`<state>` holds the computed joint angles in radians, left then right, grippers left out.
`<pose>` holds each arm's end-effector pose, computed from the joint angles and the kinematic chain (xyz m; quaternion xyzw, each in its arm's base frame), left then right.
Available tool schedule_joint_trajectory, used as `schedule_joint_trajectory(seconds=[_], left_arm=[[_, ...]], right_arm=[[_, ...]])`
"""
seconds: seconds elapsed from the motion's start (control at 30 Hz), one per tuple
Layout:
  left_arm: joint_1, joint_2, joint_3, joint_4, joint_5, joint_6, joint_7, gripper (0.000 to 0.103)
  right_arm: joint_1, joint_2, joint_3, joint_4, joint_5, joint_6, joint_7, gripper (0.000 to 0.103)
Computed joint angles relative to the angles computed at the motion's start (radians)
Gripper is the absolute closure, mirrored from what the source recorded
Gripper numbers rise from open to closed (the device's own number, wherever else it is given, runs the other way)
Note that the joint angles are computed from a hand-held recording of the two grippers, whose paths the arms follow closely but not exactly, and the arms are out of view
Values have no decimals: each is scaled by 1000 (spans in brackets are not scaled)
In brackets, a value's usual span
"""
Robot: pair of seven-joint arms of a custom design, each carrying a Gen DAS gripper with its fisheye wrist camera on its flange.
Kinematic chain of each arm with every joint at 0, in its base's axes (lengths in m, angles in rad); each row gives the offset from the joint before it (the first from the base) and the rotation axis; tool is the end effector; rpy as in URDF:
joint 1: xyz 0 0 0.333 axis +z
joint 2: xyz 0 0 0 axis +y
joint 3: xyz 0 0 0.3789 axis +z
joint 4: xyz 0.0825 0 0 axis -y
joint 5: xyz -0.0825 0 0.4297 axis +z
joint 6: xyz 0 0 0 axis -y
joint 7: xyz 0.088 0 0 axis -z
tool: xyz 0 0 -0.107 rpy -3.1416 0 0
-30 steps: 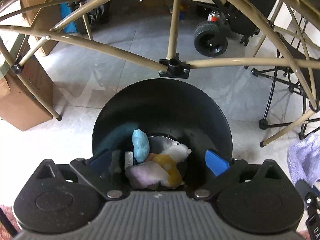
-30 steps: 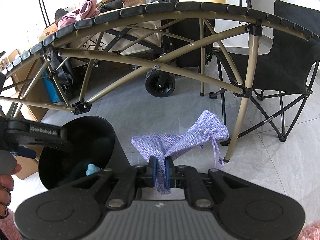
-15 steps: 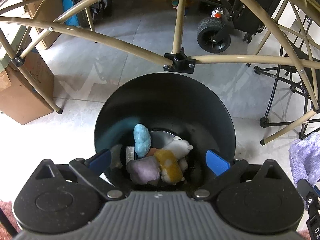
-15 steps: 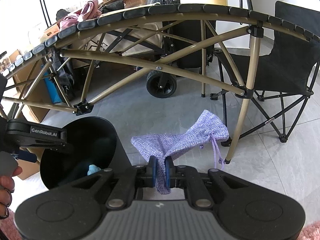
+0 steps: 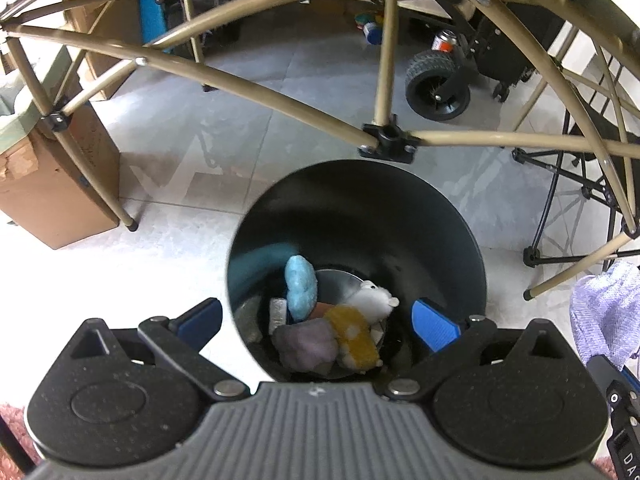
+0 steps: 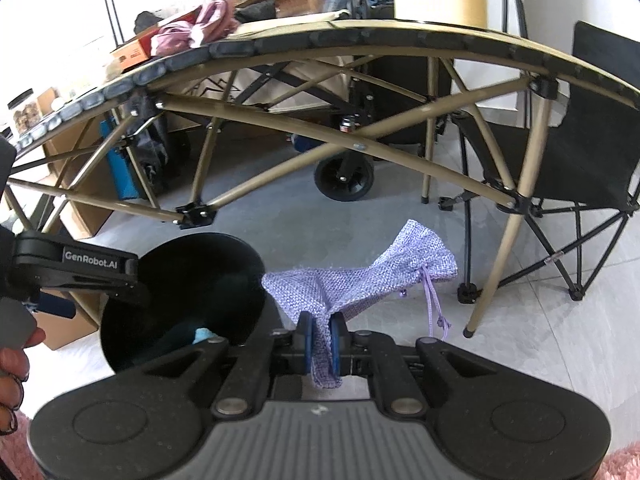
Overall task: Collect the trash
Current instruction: 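Move the right gripper over the bin and open it to drop the bag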
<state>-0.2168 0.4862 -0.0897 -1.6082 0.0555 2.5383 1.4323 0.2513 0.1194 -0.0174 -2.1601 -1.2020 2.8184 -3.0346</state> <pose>0.7553 -0.2270 0.4284 -0.6223 0.7509 -0.1865 0.1190 0.5893 0.1881 0.4116 -0.5188 0.7633 -0.2749 0.2696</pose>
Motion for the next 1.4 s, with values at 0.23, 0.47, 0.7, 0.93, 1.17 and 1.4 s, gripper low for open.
schedule_joint_trajectory(seconds=[0.23, 0.47, 0.7, 0.93, 1.17, 1.4], left_arm=[[36, -23, 6, -26, -24, 18, 10, 0], [79, -43, 18, -54, -51, 38, 6, 0], [123, -53, 29, -68, -71, 39, 10, 0], [158, -56, 31, -71, -85, 18, 33, 0], [173, -60, 29, -76, -95, 7, 49, 0], [178, -53, 33, -69, -98, -10, 47, 0]], right_arm=[[24, 45, 10, 61, 53, 2, -88, 94], [64, 111, 8, 145, 164, 2, -232, 94], [109, 192, 5, 246, 301, -8, -395, 94], [143, 271, -3, 343, 456, -37, -544, 94], [152, 319, -1, 402, 589, -74, -639, 91], [179, 339, -27, 433, 617, -108, -648, 40]])
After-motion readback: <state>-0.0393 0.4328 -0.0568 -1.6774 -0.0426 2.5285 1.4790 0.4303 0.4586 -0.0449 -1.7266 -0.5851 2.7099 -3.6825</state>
